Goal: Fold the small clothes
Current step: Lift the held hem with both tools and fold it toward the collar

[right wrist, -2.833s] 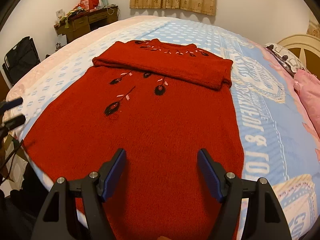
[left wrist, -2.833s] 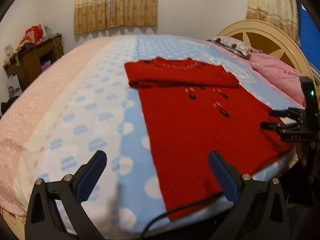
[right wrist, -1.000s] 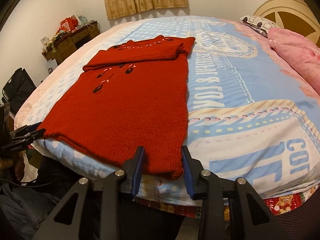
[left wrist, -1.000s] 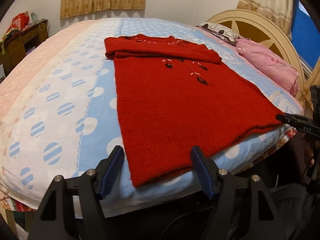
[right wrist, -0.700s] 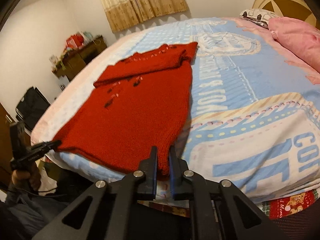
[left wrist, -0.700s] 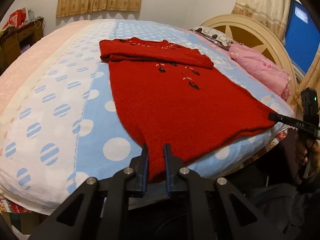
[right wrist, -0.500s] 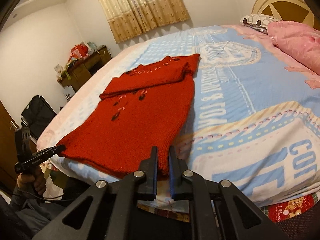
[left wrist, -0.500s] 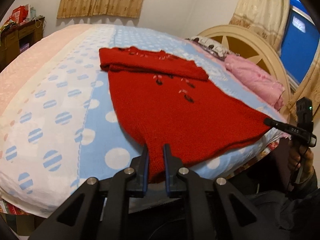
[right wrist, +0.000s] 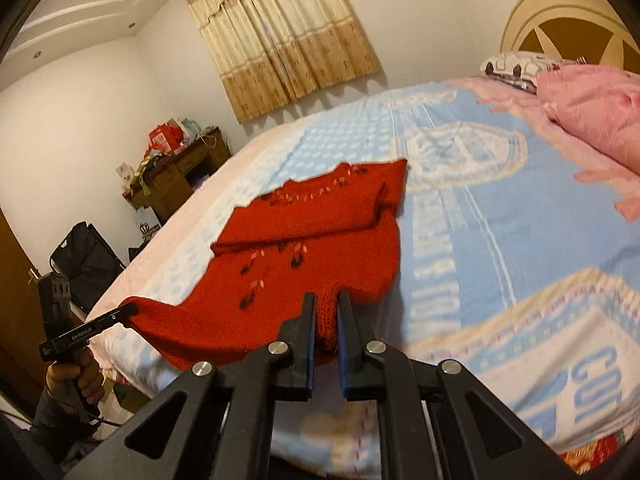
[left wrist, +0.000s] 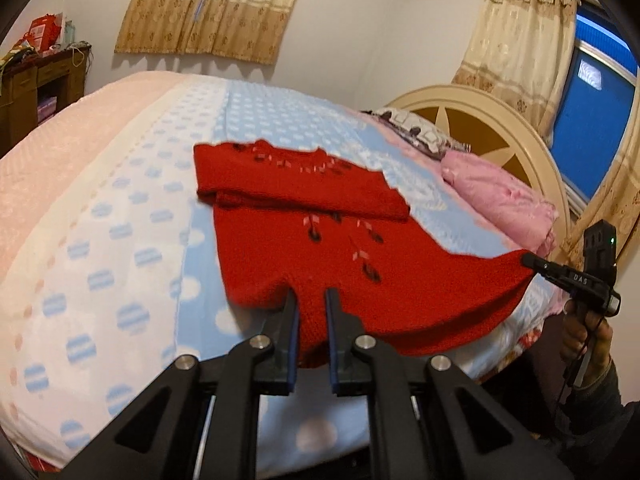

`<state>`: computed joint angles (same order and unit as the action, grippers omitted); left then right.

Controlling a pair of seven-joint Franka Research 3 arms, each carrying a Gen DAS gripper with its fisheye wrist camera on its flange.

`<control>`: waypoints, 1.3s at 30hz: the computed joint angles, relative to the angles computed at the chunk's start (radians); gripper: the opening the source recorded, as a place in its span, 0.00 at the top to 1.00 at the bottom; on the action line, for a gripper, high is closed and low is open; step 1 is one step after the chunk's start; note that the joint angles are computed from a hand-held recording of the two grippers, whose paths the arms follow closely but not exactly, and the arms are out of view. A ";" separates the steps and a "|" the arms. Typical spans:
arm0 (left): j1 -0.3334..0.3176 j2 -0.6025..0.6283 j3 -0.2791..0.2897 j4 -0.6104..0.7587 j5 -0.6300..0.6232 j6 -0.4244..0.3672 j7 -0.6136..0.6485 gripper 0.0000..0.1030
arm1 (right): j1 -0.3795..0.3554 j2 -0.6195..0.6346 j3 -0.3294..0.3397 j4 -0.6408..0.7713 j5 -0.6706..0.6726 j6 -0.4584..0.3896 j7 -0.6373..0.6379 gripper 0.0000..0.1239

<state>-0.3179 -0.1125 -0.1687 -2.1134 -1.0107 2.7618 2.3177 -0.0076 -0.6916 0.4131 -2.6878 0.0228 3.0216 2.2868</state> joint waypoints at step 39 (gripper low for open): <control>0.147 0.784 -0.165 1.133 0.638 -0.265 -0.540 0.90 | -0.125 0.698 -0.107 0.806 -0.448 -0.167 0.087 0.94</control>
<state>-0.1706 0.6718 -0.3337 -0.9803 -0.3726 2.4973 1.7775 -0.1322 0.0060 0.3064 -1.8821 -0.4255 2.8544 2.3735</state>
